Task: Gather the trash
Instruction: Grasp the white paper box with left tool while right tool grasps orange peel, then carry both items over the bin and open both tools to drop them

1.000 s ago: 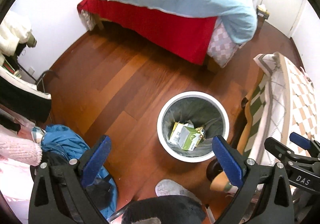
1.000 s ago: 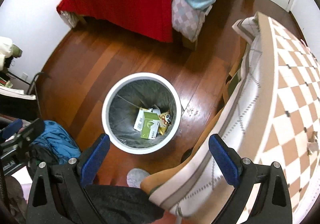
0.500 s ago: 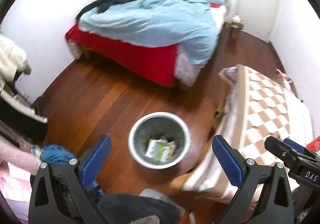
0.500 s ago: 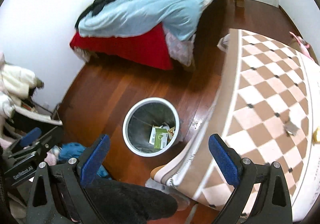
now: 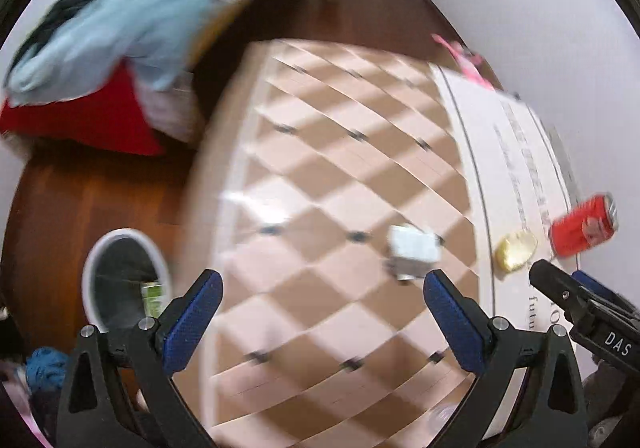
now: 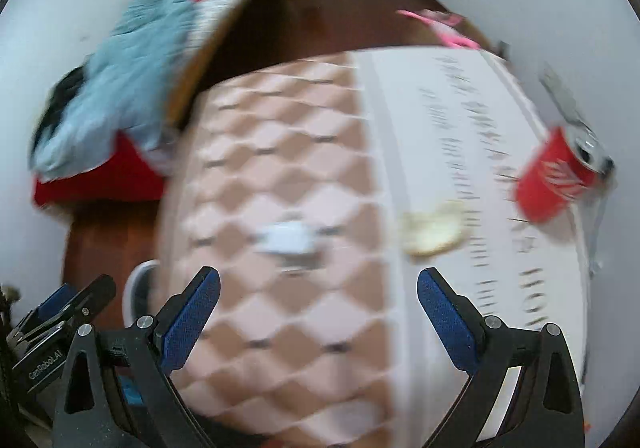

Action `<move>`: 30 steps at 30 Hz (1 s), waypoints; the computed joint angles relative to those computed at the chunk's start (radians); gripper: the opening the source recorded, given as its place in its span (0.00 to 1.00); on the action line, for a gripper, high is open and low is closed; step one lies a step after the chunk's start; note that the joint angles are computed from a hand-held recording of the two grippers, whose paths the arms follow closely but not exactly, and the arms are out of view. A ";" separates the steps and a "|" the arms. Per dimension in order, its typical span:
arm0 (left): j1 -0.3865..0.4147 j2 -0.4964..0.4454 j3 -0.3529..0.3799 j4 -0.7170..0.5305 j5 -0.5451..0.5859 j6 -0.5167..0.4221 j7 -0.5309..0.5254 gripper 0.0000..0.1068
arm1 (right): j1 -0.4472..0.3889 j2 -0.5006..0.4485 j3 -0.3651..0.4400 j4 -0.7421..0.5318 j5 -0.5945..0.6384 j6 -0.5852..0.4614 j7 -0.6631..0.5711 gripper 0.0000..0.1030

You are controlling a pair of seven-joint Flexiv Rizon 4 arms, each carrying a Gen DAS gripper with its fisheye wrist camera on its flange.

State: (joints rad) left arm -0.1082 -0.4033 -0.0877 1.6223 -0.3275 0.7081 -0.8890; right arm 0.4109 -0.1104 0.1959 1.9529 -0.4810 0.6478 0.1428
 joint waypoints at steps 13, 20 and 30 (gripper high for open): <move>-0.082 -0.095 -0.031 -0.037 0.068 0.034 -0.012 0.36 | -0.131 0.056 -0.038 0.270 0.005 0.217 0.072 0.97; -0.076 -0.074 -0.032 -0.003 0.058 0.081 0.015 0.34 | -0.135 -0.002 -0.052 0.253 -0.013 0.248 0.054 0.21; 0.006 0.026 -0.053 0.034 -0.113 0.130 0.120 0.34 | -0.094 0.047 -0.028 0.180 -0.115 0.137 0.074 0.07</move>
